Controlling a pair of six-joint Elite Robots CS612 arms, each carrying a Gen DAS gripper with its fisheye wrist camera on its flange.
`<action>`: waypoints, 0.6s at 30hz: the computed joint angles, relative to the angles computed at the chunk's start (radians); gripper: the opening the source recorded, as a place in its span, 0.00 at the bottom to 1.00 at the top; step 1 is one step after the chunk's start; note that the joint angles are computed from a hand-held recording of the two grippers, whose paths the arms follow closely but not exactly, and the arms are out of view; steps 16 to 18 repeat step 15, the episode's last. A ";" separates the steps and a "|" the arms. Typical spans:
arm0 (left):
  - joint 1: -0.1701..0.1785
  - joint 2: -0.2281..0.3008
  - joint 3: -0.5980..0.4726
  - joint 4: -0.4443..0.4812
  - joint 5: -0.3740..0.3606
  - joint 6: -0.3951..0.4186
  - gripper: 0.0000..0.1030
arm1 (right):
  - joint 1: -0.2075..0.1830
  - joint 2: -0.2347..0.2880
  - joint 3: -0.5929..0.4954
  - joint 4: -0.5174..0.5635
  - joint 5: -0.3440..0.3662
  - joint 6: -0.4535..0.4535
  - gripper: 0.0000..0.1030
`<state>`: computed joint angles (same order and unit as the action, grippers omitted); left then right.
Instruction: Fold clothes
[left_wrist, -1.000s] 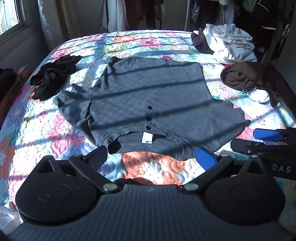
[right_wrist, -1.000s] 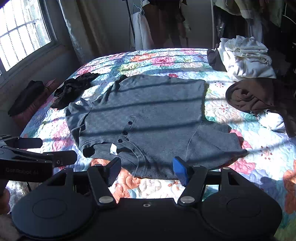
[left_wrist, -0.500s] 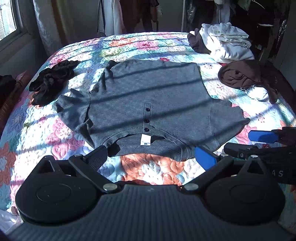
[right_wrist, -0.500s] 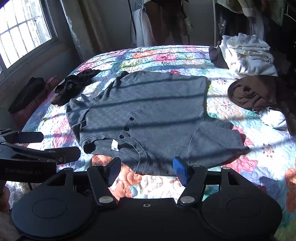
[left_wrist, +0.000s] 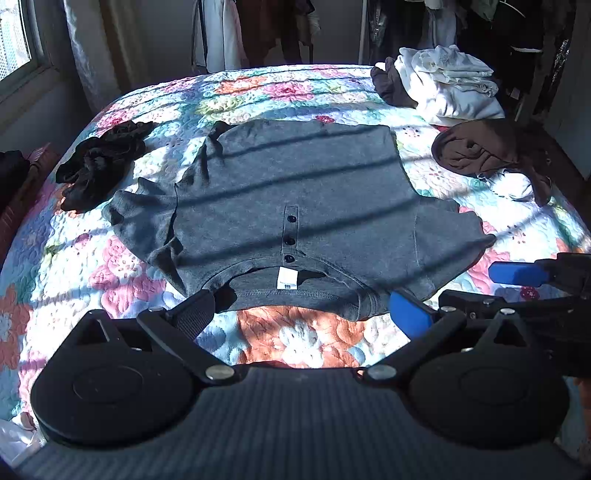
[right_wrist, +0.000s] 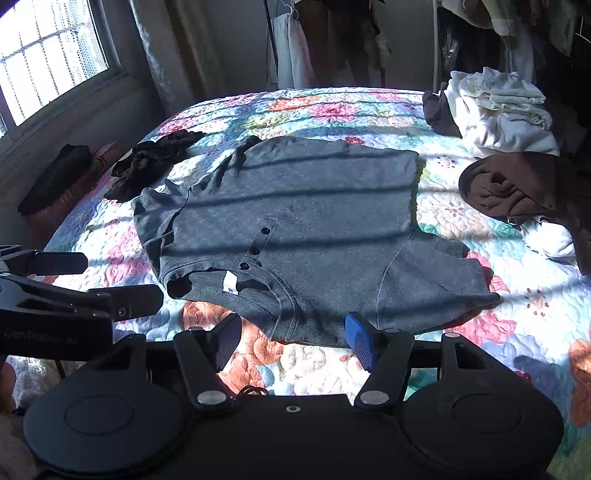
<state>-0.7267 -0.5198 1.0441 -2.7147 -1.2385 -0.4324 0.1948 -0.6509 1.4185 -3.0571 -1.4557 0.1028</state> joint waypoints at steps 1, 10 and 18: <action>0.000 0.000 -0.001 0.001 0.001 0.001 1.00 | 0.001 0.000 0.000 -0.002 -0.006 -0.004 0.66; -0.003 0.000 -0.001 0.007 0.008 0.008 1.00 | 0.002 0.002 -0.004 0.001 -0.019 0.004 0.66; -0.002 -0.001 0.000 0.011 0.009 0.004 1.00 | 0.007 0.004 -0.008 0.006 -0.027 -0.025 0.66</action>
